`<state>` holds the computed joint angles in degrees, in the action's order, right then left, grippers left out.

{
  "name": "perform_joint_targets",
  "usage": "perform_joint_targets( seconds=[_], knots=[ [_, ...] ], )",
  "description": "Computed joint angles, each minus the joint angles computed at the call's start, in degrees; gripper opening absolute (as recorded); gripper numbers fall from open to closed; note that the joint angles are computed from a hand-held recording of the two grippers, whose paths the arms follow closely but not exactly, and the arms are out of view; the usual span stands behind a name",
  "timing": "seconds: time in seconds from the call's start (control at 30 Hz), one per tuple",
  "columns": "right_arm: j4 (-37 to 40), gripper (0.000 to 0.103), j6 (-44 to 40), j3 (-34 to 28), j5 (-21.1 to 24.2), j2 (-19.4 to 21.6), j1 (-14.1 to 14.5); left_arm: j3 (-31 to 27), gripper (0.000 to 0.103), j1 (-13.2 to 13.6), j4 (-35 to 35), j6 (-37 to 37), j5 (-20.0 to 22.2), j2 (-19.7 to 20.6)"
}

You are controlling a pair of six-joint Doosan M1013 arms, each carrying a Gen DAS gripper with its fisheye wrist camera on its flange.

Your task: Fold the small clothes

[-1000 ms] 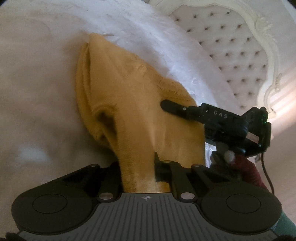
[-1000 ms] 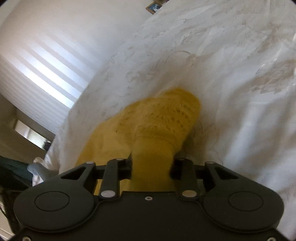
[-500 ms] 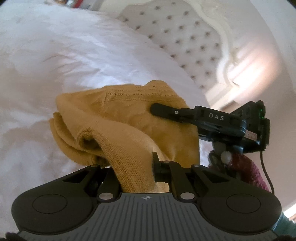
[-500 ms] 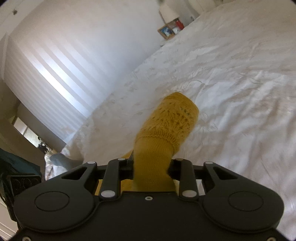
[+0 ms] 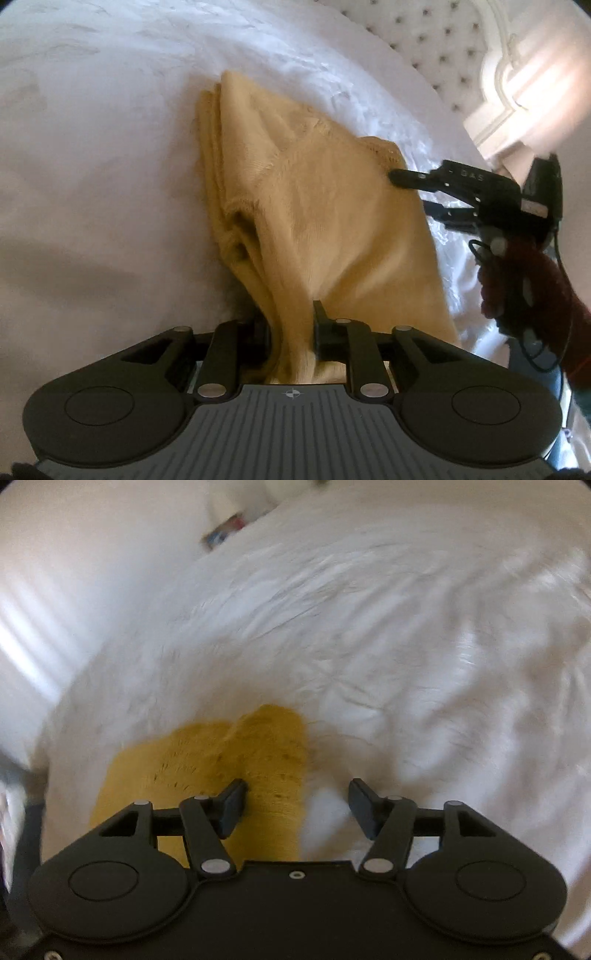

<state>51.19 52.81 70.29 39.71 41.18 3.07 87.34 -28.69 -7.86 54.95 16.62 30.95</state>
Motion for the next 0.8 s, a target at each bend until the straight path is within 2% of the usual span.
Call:
perform_joint_targets(
  seconds=[0.07, 0.17, 0.27, 0.3, 0.4, 0.5, 0.53, 0.57, 0.6, 0.63, 0.7, 0.8],
  knots=[
    [3.0, 0.066, -3.7, 1.9, -2.6, -1.3, 0.0, -0.1, 0.023, -0.4, 7.3, -6.4, 0.9, -0.5],
    [9.5, 0.066, -12.4, 5.0, -5.2, -3.6, -0.1, 0.4, 0.024, -1.7, 26.2, -19.8, 1.9, -2.3],
    [11.7, 0.066, -18.9, 7.4, -6.6, -5.4, 0.2, 0.3, 0.037, -2.7, 43.6, -33.7, 2.4, -3.2],
    [11.5, 0.067, -20.0, 7.9, -6.9, -5.8, 0.4, -0.6, 0.04, -2.6, 48.0, -37.3, 2.7, -2.8],
    [9.1, 0.067, -21.2, 9.3, -7.3, -6.3, 1.2, -3.0, 0.04, -2.3, 56.8, -44.7, 4.0, -1.0],
    [5.5, 0.067, -19.6, 10.2, -7.4, -6.4, 1.6, -6.5, 0.04, -2.1, 57.8, -44.5, 7.4, 1.8],
    [1.8, 0.067, -17.0, 10.3, -8.1, -6.4, 1.8, -7.0, 0.04, -1.9, 55.6, -42.3, 8.7, 2.4],
    [-4.6, 0.068, -11.9, 10.5, -9.5, -6.4, 2.2, -8.3, 0.04, -1.8, 50.4, -37.3, 11.7, 3.2],
    [-8.0, 0.071, -9.1, 10.8, -10.4, -6.5, 2.3, -9.7, 0.043, -1.7, 45.8, -33.1, 15.8, 4.4],
    [-8.7, 0.076, -7.5, 11.1, -10.3, -6.4, 1.9, -9.4, 0.043, -1.6, 43.9, -31.9, 16.9, 4.7],
    [-8.6, 0.077, -4.3, 11.0, -8.8, -6.3, 1.1, -6.1, 0.043, -1.7, 47.1, -36.1, 14.3, 3.4],
    [-10.0, 0.077, -2.6, 10.4, -8.1, -6.5, 1.1, -6.9, 0.041, -1.9, 43.8, -30.9, 16.7, 2.9]
  ],
)
